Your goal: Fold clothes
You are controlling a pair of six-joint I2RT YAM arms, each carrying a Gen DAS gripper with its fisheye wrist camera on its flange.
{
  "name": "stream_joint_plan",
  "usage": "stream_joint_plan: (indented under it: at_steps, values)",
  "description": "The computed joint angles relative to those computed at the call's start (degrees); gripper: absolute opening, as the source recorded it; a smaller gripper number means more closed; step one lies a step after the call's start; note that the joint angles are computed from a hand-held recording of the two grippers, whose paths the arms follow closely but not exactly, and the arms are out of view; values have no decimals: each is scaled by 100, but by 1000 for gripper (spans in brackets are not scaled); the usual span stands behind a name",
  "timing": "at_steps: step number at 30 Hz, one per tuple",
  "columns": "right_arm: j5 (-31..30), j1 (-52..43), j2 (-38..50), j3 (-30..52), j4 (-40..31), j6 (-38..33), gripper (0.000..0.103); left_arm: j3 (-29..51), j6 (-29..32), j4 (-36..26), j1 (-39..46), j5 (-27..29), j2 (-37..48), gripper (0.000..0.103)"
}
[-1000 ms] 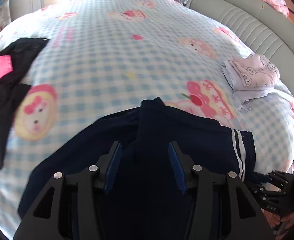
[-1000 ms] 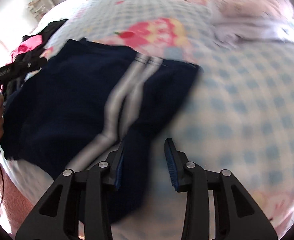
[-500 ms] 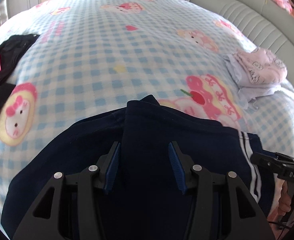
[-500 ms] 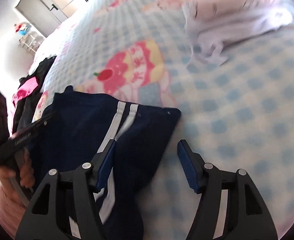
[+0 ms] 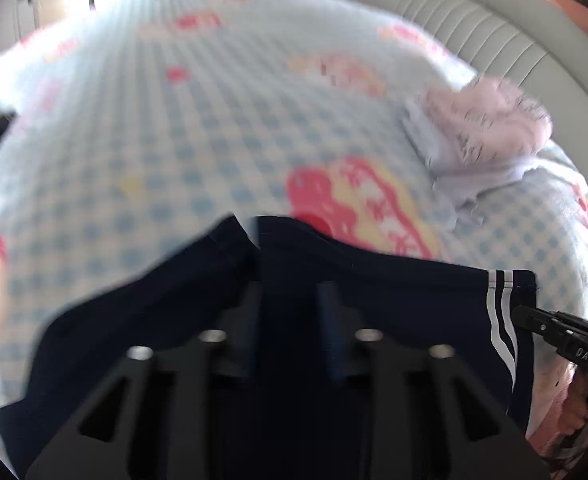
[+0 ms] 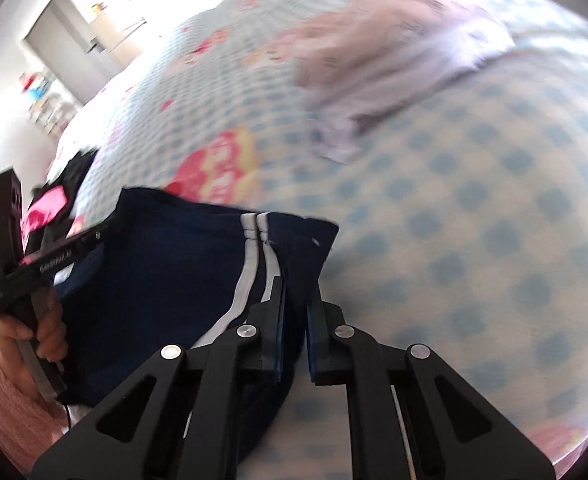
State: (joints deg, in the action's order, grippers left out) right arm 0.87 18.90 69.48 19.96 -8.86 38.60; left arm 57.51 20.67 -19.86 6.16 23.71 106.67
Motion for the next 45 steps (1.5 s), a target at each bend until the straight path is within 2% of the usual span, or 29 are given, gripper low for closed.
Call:
stream_joint_plan:
  at_steps: [3,5,7,10,12,16,19,20,23,24,26,28,31,33,35,38,41,45]
  values:
    - [54,-16,297,10,-17,-109,11,-194,-45,-70,238,303,-326,46]
    - [411,261,87,94,-307,-102,19,-381,113,-222,663,716,-767,48]
    - [535,347,-324,68,-480,19,27,-535,414,-540,1174,1058,-1213,51]
    - [852,573,-1192,47,-840,369,27,-670,1261,-1193,1972,1447,-1633,52]
    - [1132,866,-1612,128,-1060,575,28,-793,1731,-1433,2350,1422,-1741,52]
    - [1101,1706,-1570,398,-959,693,28,-1135,2406,-1491,2893,1192,-1744,52]
    - [852,2241,-655,469,-350,827,28,-1479,2232,-1016,2913,582,-1663,52]
    - [744,2372,-87,565,-64,888,28,-1525,2067,-875,2870,329,-1598,52]
    - [657,2698,1068,800,142,1181,28,-1447,1888,-960,3018,177,-1458,52]
    - [758,2858,1236,841,98,1317,28,-1467,2035,-1092,3151,395,-1603,52]
    - [1125,3232,1218,972,-168,1706,28,-1492,2361,-1390,3432,834,-1886,52]
    - [1319,3482,1030,970,-139,1921,28,-1553,2741,-1700,3694,1230,-2103,52]
    - [1554,3795,1020,1116,-42,1920,29,-1481,3026,-2228,3847,1505,-1960,52]
    - [1291,3764,1507,1384,-138,1718,33,-1724,2886,-1859,3728,1241,-2040,52]
    - [1041,3762,1923,1479,-108,1658,34,-1964,2533,-1235,3538,645,-2066,52]
    - [971,3803,1781,1178,179,1723,34,-1940,2140,-832,3517,102,-1792,52]
    - [996,3757,1291,863,246,1835,34,-1535,2266,-1241,3974,463,-1414,52]
    - [1420,3982,482,626,-84,2095,34,-1478,2946,-1951,4461,1335,-1620,52]
